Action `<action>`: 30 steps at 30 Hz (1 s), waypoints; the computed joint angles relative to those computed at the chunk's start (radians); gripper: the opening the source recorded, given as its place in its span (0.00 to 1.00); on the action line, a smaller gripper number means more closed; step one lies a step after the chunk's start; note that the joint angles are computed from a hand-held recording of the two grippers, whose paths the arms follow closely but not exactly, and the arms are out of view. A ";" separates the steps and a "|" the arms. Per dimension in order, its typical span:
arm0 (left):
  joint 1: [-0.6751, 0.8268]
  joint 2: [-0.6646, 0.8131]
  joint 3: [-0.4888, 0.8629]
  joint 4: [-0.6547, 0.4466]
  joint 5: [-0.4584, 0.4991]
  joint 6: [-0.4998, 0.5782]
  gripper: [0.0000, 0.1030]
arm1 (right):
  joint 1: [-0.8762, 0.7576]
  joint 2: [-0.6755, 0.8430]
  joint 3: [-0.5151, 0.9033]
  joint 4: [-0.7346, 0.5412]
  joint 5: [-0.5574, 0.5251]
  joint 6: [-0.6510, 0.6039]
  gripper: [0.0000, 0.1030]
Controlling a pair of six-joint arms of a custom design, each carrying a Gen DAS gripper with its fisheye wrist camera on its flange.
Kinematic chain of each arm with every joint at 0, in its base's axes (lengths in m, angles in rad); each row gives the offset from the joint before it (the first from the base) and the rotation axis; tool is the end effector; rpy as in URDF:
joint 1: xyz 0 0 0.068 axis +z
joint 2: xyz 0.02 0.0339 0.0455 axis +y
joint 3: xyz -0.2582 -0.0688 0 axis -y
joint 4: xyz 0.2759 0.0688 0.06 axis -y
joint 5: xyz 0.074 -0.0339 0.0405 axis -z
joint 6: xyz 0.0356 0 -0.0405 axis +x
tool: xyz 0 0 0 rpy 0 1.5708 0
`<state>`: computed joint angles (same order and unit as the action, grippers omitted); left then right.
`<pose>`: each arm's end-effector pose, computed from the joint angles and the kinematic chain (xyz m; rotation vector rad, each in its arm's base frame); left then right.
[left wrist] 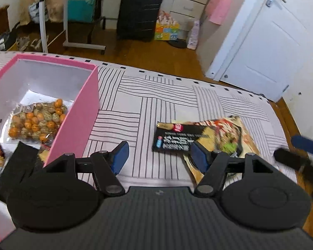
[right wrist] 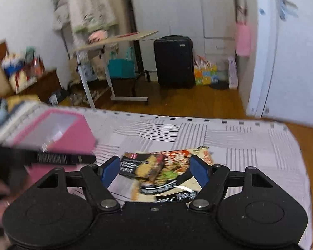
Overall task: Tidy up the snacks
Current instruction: 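Move both open tools to the black cracker pack on the noodle bag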
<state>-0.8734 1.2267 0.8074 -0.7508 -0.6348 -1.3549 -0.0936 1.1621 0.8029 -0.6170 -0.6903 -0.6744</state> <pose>0.1763 -0.1776 0.2045 -0.7285 2.2951 -0.0899 0.2546 -0.0011 0.2256 -0.9017 2.1321 0.5030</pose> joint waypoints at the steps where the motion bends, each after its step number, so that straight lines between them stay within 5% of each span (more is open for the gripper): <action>1: 0.023 0.010 -0.011 0.039 0.011 0.023 0.61 | 0.019 0.012 -0.020 0.033 0.006 -0.005 0.75; 12: 0.228 0.212 -0.092 0.442 0.137 0.153 0.60 | 0.257 0.102 -0.238 0.462 0.215 -0.076 0.74; 23: 0.325 0.224 -0.195 0.614 0.248 0.163 0.59 | 0.248 0.192 -0.239 0.568 0.184 -0.019 0.76; 30: 0.352 0.190 -0.250 0.737 0.377 0.174 0.45 | 0.293 0.165 -0.298 0.659 0.247 0.028 0.78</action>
<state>-0.5210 1.4169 0.5575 -0.0143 -0.2581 -1.1811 0.1996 1.3269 0.5051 0.0419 -0.4434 -0.6462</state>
